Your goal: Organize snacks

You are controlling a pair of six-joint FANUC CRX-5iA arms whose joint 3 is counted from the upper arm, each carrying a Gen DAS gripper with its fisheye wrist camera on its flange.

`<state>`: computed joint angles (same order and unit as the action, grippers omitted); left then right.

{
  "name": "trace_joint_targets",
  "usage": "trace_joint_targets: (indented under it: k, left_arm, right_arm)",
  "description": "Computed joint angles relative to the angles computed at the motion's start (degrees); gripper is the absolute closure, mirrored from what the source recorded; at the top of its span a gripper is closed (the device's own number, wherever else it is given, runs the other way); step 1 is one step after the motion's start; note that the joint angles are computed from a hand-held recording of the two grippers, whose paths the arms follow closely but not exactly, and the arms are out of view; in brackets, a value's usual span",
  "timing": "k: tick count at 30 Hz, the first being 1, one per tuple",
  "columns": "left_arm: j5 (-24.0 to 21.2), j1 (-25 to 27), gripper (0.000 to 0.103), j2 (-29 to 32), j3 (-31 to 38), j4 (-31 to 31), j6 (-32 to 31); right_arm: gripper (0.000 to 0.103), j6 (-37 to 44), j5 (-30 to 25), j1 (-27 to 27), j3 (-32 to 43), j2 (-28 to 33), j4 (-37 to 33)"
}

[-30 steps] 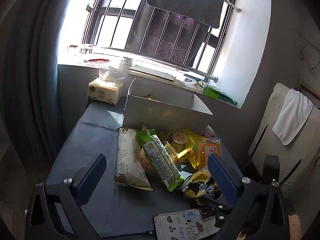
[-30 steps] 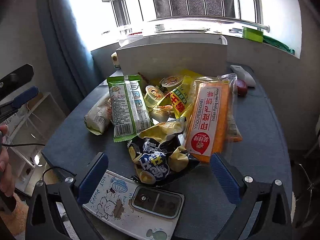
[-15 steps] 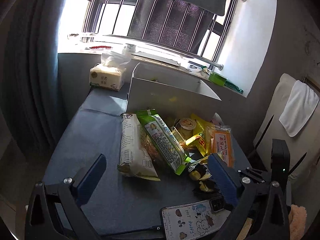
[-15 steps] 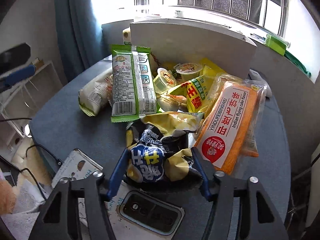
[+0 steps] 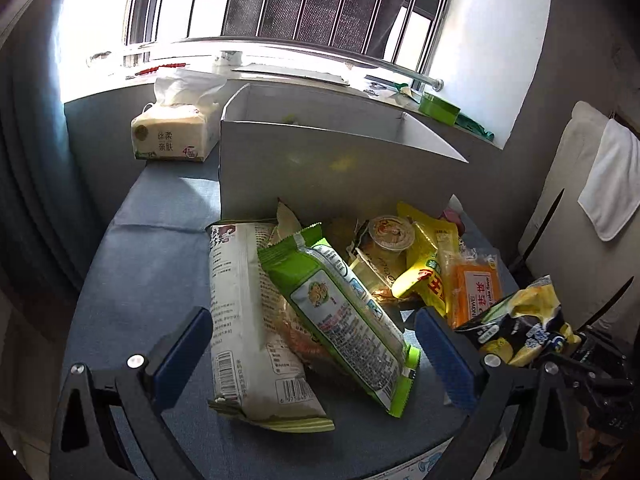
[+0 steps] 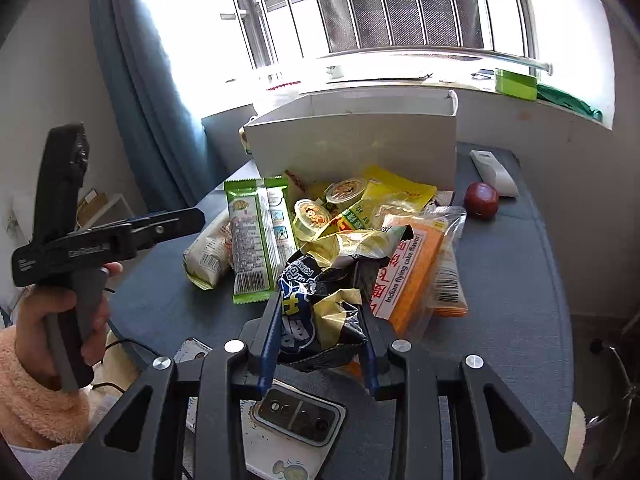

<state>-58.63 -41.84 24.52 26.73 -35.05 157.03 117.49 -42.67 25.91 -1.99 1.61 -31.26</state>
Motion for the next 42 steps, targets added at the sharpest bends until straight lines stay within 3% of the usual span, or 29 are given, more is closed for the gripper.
trace_joint_targets:
  k: [5,8,10,16,21,24,30,33,37,42]
  left_arm:
    - [0.32,3.88,0.003,3.90,3.25,6.23,-8.20]
    - [-2.57,3.66,0.040,5.67,5.91,5.27,-11.40]
    - [3.54,4.76,0.064,3.35,1.95,8.01,-12.50]
    - [9.72,2.42,0.087,-2.45,-2.90,1.88,-6.73]
    - [7.46,-0.86,0.089,-4.82,-1.35,-5.93,-4.25]
    - [7.99,-0.64,0.089,-6.22,-0.93,-7.29,-3.86]
    - [9.01,2.33,0.089,-6.05,3.42,-6.92,-6.06]
    - [10.30,5.64,0.089,-4.28,7.53,-2.64,-10.34]
    - [4.20,8.62,0.089,2.74,20.05,0.63,-19.92]
    - [-4.07,12.71,0.088,12.37,33.83,5.32,-26.41]
  right_arm:
    - [0.066,0.62,0.26,-1.45,-0.67,-2.07,-1.62]
    - [0.066,0.96,-0.19,-2.14,-0.47,-2.06,-2.50]
    - [0.066,1.36,-0.95,-2.75,-0.27,-2.01,-3.16]
    - [0.066,2.21,-1.63,-3.49,0.41,-1.41,-4.71]
    - [0.066,3.29,-2.02,-4.46,2.35,-0.58,-7.06]
    - [0.066,3.30,-3.02,-5.13,5.62,0.90,-8.24]
    - [0.066,1.80,-3.36,-5.11,15.99,6.17,-7.89]
    - [0.066,-3.06,-4.72,-5.18,23.55,11.09,-6.92]
    - [0.066,-11.67,-5.54,-2.52,34.12,19.12,2.25]
    - [0.066,-20.27,-10.50,-1.17,48.51,30.02,9.03]
